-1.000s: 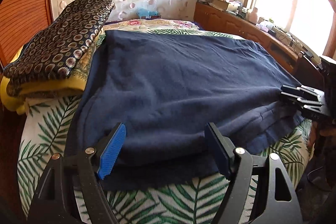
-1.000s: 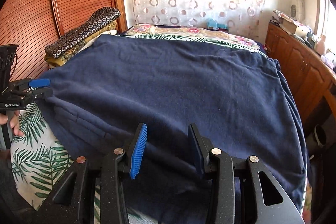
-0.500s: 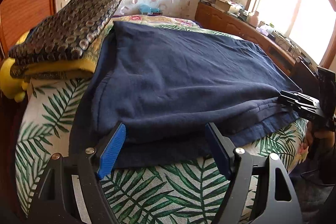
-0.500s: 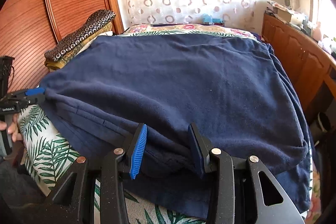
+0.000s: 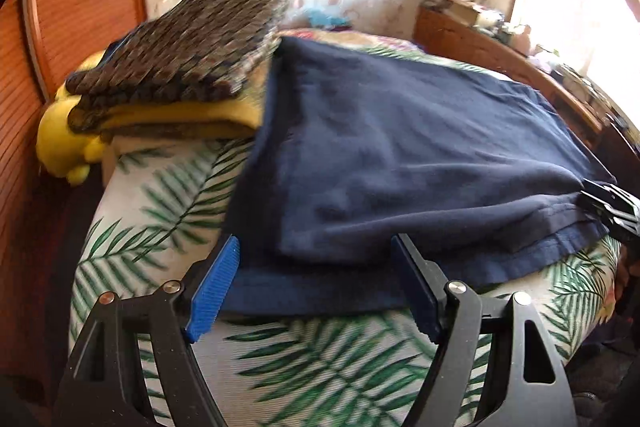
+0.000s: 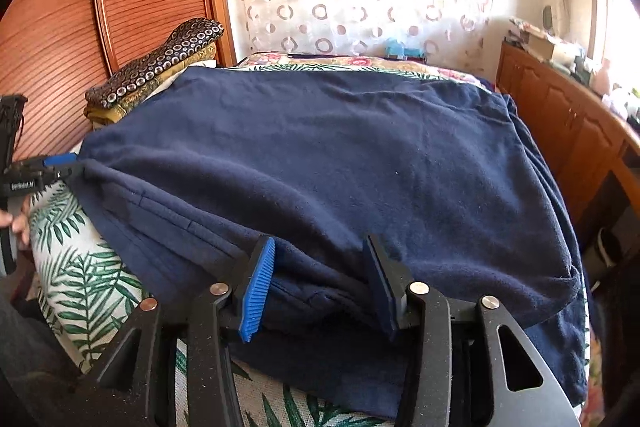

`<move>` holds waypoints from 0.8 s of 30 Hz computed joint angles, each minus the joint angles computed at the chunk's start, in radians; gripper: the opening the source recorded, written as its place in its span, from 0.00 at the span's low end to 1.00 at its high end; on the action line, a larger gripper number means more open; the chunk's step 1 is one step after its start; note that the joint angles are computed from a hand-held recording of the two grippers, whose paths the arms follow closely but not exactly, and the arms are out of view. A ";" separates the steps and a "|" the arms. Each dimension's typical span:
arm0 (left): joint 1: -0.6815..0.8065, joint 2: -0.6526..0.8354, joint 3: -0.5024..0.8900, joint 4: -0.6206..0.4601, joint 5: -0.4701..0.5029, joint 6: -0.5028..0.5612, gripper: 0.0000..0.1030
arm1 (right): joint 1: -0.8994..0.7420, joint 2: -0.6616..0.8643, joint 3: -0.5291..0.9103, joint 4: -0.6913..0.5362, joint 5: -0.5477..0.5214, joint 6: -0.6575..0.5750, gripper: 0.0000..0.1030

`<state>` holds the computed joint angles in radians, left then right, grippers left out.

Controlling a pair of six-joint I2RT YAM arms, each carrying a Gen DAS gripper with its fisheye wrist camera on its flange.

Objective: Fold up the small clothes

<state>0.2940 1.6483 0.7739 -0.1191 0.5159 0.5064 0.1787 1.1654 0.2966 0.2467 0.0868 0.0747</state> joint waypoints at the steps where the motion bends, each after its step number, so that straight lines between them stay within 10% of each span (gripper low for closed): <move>1: 0.010 0.014 0.017 -0.018 0.013 0.006 0.76 | 0.002 0.001 -0.003 0.004 0.007 -0.004 0.48; 24: -0.033 0.135 0.190 -0.089 -0.069 0.003 0.76 | -0.053 -0.019 -0.023 0.012 -0.058 -0.024 0.49</move>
